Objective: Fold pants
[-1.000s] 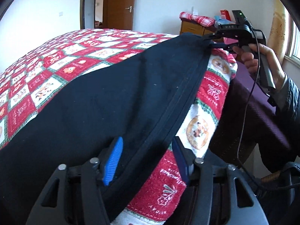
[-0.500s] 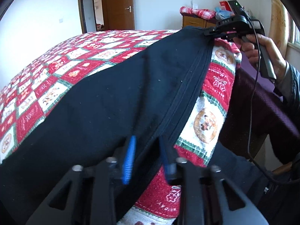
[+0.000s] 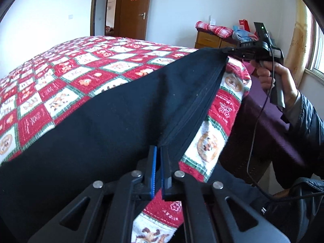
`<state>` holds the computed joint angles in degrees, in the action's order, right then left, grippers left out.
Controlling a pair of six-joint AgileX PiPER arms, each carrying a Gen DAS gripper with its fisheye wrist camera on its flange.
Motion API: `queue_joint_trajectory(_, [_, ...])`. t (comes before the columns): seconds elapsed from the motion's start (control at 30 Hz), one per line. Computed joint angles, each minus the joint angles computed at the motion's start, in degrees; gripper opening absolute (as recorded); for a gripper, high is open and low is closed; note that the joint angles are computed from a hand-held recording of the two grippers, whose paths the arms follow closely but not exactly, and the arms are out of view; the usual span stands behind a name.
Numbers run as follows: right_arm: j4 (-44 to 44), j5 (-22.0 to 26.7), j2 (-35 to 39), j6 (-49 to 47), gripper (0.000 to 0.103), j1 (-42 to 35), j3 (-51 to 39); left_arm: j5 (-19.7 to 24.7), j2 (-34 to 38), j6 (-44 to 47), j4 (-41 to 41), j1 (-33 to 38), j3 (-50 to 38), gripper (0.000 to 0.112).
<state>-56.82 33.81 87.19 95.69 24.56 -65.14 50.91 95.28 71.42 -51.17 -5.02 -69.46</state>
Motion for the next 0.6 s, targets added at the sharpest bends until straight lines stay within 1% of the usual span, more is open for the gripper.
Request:
queue_joint_trajectory(0.07, [1.0,0.0,-0.2,0.3,0.003,-0.7,0.4,-0.8,0.3,0.5,0.3,-0.5,1.1,0.003])
queue_joint_trajectory(0.13, [3.3,-0.6,0.0,-1.3,0.003,-1.5,0.4,-1.0,1.0,0.5,0.6,-0.7,1.6,0.003])
queue_joint_trajectory(0.17, [5.2,0.0,0.6,-2.9,0.003,-1.8,-0.2,-1.2,1.6,0.3,0.7,-0.9,1.8,0.003])
queue_joint_trajectory(0.3, [7.5,0.6,1.3,-3.8,0.003,-2.4,0.0,-1.7,1.3,1.2,0.5,-1.0,2.7,0.003])
queue_joint_trajectory(0.33, [7.5,2.0,0.7,-3.1,0.003,-1.8,-0.1,-2.2,0.9,1.7,0.4,-1.0,3.0,0.003])
queue_joint_trajectory(0.37, [6.6,2.3,0.0,-2.4,0.003,-1.2,0.1,-2.1,0.6,2.2,0.2,-0.8,3.2,0.003])
queue_joint_trajectory(0.47, [3.9,6.0,-0.4,-2.0,0.003,1.1,-1.7,-1.2,1.3,2.1,-1.0,0.0,2.8,0.003])
queue_joint_trajectory(0.5, [3.6,6.4,-0.1,-1.9,0.003,1.2,-1.8,-0.9,1.4,2.2,-1.4,0.3,2.9,0.003])
queue_joint_trajectory(0.53, [4.1,6.2,0.4,-2.4,0.003,0.8,-1.7,-0.2,1.6,2.4,-2.0,0.8,2.8,0.003])
queue_joint_trajectory(0.6, [5.8,4.3,1.2,-2.4,0.003,-1.2,-0.5,0.8,1.4,3.0,-3.0,1.6,3.1,0.003])
